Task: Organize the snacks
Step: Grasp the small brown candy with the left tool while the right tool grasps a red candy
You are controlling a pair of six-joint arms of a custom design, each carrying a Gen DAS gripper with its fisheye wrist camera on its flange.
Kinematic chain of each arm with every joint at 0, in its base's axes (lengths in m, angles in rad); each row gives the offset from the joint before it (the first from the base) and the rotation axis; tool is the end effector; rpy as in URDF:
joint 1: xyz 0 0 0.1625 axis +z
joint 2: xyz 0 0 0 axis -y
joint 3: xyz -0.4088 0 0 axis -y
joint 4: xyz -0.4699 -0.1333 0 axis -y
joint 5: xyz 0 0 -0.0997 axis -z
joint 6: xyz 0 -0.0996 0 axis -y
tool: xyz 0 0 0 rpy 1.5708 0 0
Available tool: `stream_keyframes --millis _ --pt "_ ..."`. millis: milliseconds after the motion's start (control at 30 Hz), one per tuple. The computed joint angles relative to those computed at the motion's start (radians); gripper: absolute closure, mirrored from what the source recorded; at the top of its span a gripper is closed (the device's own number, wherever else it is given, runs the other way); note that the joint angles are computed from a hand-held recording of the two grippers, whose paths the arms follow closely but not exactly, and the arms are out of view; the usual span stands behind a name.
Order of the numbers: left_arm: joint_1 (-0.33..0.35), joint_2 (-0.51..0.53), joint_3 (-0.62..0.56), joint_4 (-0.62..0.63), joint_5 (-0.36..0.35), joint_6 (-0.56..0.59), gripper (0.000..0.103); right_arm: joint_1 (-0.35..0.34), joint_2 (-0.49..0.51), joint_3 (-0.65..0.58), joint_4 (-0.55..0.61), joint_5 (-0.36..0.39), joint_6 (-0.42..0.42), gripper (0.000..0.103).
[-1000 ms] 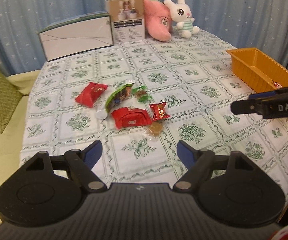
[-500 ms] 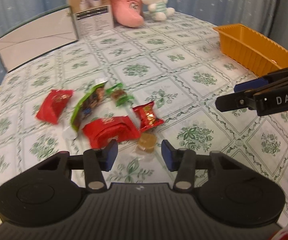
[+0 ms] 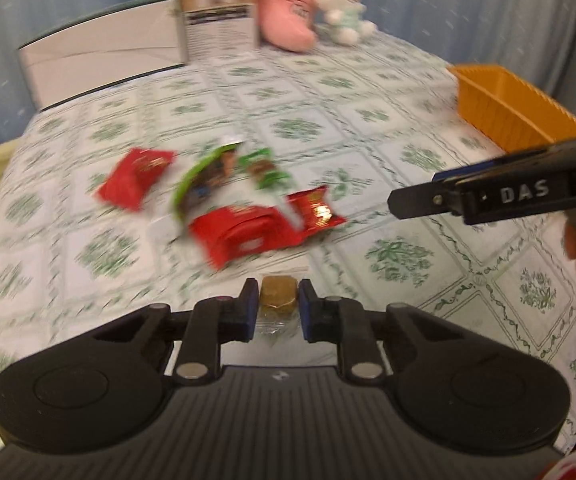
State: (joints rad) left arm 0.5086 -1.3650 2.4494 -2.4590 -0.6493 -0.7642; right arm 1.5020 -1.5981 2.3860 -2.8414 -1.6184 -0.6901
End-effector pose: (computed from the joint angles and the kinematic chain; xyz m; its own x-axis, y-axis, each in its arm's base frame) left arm -0.2364 -0.3753 0.0688 -0.7074 0.1054 -0.6989 0.5086 0.7625 -0.3998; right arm 0.0970 -0.4625 0.1962 -0.8061 -0.4926 0.3280 -0.5865 0.7392 -0.3311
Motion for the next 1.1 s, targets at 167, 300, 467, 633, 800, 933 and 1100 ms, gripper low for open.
stream_keyframes --millis 167,300,467,633,800,933,1100 --pt "-0.035 -0.081 0.028 0.231 0.059 -0.233 0.084 0.016 0.075 -0.021 -0.010 0.043 -0.002 0.056" --pt "-0.034 -0.083 0.039 0.253 0.060 -0.272 0.084 0.032 0.150 -0.037 -0.067 0.047 0.004 0.065" --pt "-0.037 -0.066 0.036 0.261 0.075 -0.281 0.082 0.066 0.217 -0.045 -0.158 -0.006 -0.033 0.076" --pt "-0.035 -0.067 0.044 0.235 0.080 -0.253 0.082 0.079 0.220 -0.031 -0.202 -0.043 -0.086 0.082" --pt "-0.036 -0.076 0.044 0.238 0.066 -0.279 0.084 0.071 0.160 -0.010 -0.185 -0.028 -0.078 0.082" --pt "-0.063 -0.075 0.023 0.296 0.049 -0.313 0.084 0.066 0.086 0.011 -0.158 -0.016 -0.066 0.082" --pt "-0.128 -0.082 -0.012 0.380 0.039 -0.395 0.084 0.043 -0.049 0.047 -0.094 0.000 -0.037 0.082"
